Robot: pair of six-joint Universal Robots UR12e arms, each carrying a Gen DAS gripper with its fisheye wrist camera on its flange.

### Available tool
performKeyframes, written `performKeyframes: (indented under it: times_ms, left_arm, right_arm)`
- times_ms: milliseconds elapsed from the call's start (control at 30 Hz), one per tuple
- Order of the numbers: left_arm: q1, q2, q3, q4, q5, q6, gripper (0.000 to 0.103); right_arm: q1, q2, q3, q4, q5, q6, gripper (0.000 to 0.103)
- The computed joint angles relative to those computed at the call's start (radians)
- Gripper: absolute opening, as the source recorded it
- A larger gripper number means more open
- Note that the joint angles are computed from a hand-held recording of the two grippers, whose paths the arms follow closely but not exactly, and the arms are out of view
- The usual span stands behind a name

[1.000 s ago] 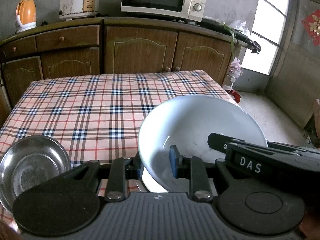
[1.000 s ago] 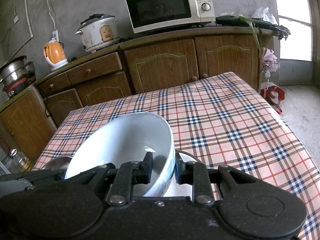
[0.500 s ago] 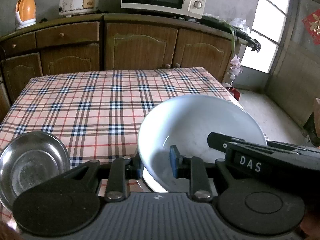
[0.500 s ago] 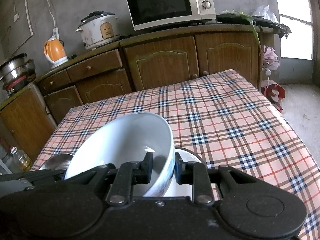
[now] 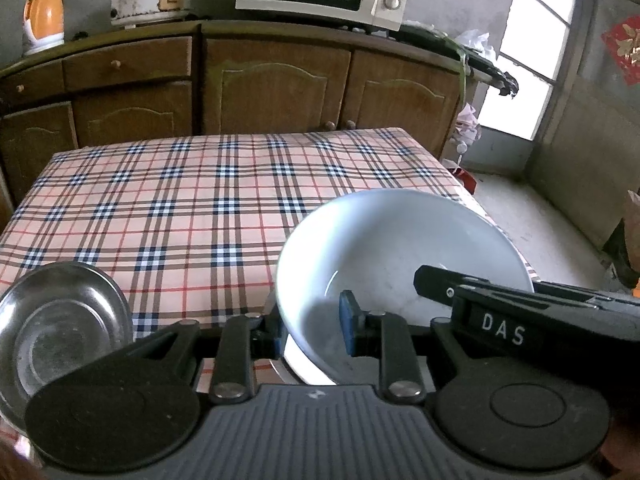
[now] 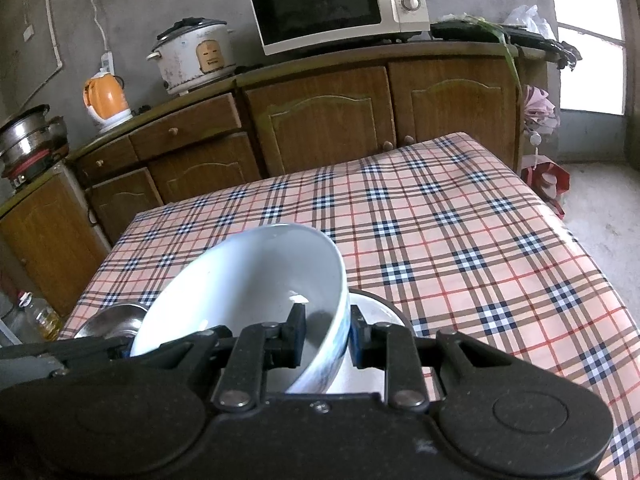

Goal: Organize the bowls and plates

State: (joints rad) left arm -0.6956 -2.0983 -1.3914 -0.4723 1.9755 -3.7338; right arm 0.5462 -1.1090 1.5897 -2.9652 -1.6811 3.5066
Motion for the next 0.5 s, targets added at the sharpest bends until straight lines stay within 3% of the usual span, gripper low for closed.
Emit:
performKeyframes:
  times_ms: [500]
  left_arm:
    - [0.005,-0.014,0.008,-0.026,-0.044,0.007,0.025]
  right_arm:
    - [-0.015,-0.002,0.020,0.024,0.014,0.024,0.029]
